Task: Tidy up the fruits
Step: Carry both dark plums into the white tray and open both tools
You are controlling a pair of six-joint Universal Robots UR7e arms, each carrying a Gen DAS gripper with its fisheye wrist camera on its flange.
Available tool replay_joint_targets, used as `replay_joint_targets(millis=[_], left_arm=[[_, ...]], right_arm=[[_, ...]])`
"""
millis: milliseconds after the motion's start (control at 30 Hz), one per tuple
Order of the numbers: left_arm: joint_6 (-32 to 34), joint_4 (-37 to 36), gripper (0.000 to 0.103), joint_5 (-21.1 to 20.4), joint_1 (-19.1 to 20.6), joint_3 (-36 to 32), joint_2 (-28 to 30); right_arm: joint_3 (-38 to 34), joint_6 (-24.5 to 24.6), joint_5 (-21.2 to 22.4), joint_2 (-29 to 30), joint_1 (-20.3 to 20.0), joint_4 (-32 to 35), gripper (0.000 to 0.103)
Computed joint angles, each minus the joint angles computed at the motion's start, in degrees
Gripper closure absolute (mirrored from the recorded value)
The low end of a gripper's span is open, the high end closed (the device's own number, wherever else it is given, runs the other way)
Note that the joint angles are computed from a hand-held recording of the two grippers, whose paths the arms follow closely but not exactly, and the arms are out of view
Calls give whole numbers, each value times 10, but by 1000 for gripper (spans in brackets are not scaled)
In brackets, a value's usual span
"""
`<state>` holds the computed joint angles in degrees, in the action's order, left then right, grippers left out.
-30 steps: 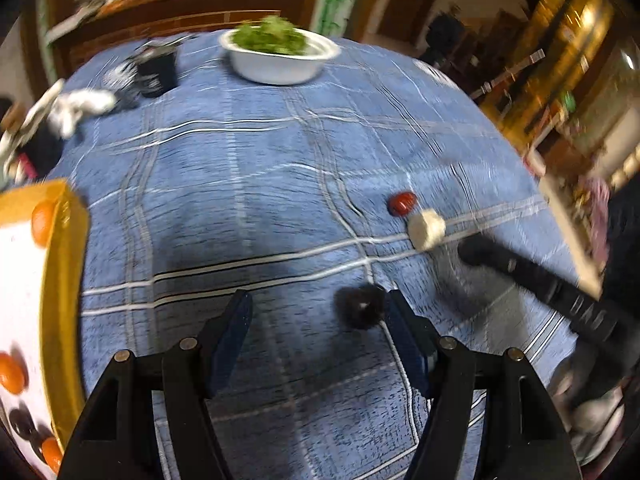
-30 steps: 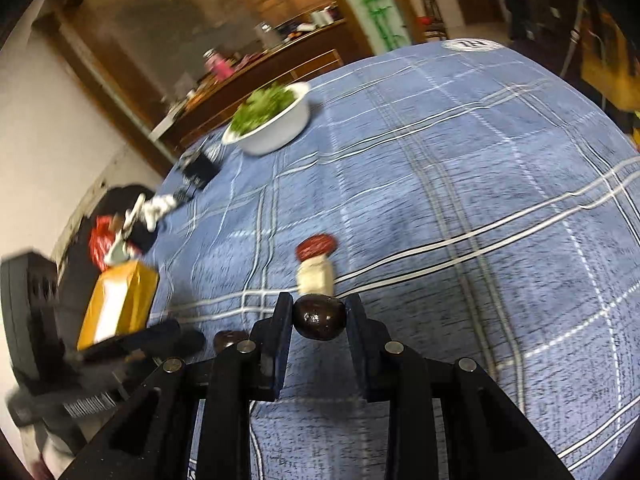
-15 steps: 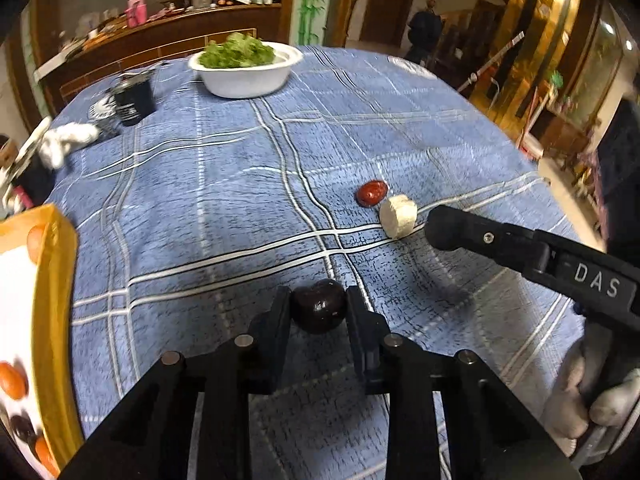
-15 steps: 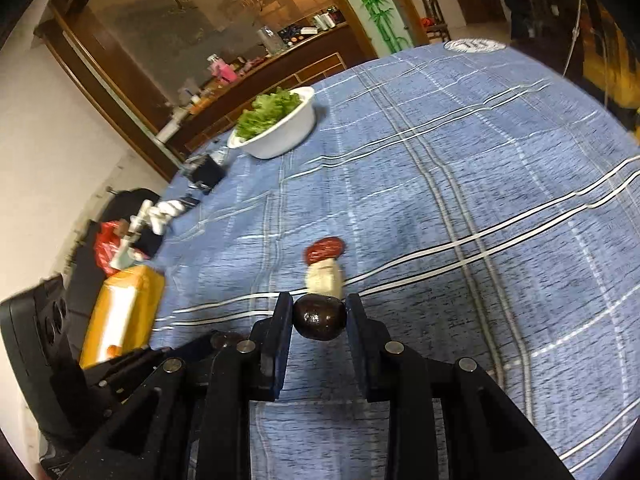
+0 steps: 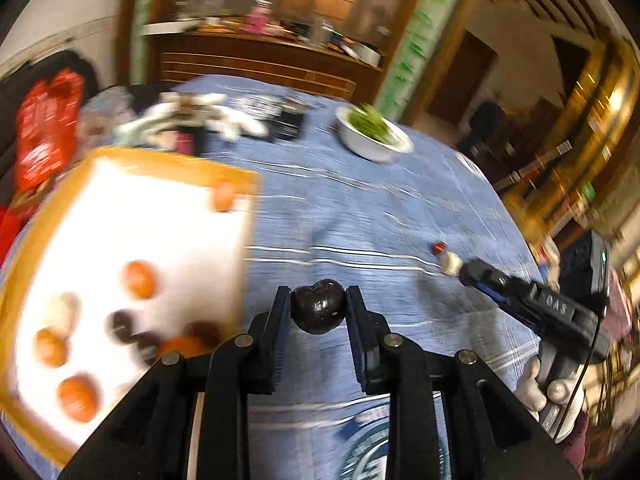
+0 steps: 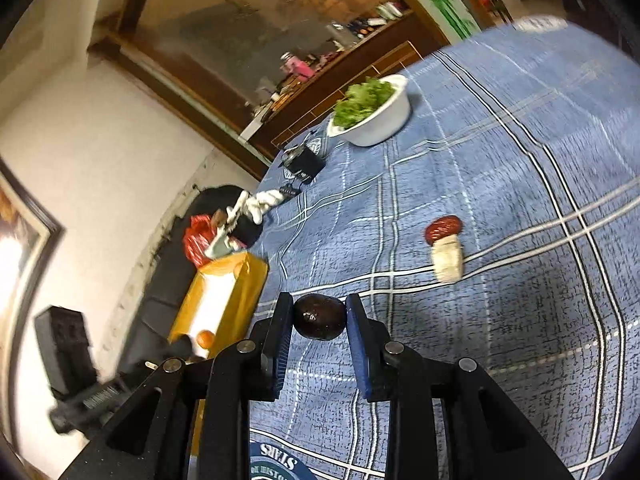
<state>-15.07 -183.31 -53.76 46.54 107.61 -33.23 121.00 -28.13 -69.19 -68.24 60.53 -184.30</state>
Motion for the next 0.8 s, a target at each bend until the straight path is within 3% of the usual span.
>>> replay_joint_targets(millis=[67,167,433,700,733,800], left_arm=[[-12,-14,77,22,6,26,-22],[-23,-31,77,59,15,62,-51],[-31,-71,77,87,55,120,-96],[-42,-63,75,94,88,132,-118],[-43,-61,74,87,91,132,-122],[-44,-62,62,75,93,135,-127]], right_arm=[[12,0,-31,5,18,-26,74],[38,-13,-35,2,39,-30,73],[58,-35,-72,51,132,-4,72],[14,-43,-193,168,220,-46,71],[11,-47,-210,179,227,-60,71],[7,-56,-243,201,238,-95,71]])
